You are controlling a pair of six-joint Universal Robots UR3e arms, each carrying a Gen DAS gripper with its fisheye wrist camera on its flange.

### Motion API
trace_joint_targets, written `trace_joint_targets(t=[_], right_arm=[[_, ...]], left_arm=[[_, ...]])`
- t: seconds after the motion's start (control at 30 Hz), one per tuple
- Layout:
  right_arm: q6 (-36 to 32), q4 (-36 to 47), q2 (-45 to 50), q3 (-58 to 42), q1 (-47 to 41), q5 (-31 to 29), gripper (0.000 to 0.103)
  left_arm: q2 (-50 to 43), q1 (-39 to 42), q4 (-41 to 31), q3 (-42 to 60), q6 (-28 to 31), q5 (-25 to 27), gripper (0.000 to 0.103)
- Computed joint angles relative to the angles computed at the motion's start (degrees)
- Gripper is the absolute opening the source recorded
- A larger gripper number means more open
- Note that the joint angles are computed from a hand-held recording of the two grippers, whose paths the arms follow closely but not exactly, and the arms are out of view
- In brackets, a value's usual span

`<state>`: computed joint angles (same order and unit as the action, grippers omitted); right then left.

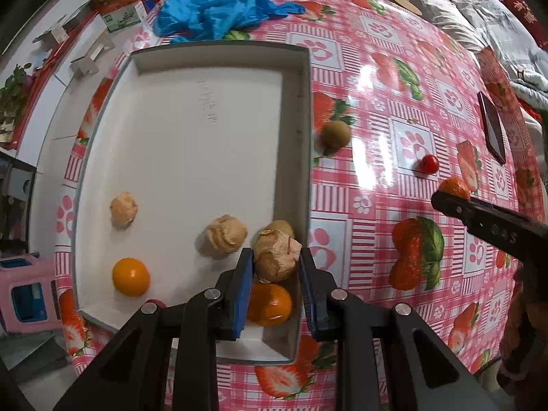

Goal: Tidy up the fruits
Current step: 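Lift the husked fruit with the left tool while the right tool grasps an orange, then carry the husked fruit and orange over the white tray with both tools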

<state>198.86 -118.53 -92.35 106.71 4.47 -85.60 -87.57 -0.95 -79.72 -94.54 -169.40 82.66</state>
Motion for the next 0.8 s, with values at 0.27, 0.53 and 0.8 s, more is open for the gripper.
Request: trace_joint_targets(t=[0.27, 0.53, 0.8], right_arm=[[4.2, 0.8, 5.8, -8.7, 7.7, 1.7, 0.042], [6.7, 1.6, 13.8, -19.3, 13.2, 3.1, 0.042], [7.4, 3.7, 21.8, -29.9, 17.0, 3.2, 0.042]], left_arm=[[1.4, 5.1, 0.6, -0.3, 2.8, 0.4, 0.028], [2.1, 10.0, 2.0, -1.8, 5.3, 0.9, 0.028], [2.7, 13.0, 3.1, -3.4, 7.2, 1.0, 0.028]])
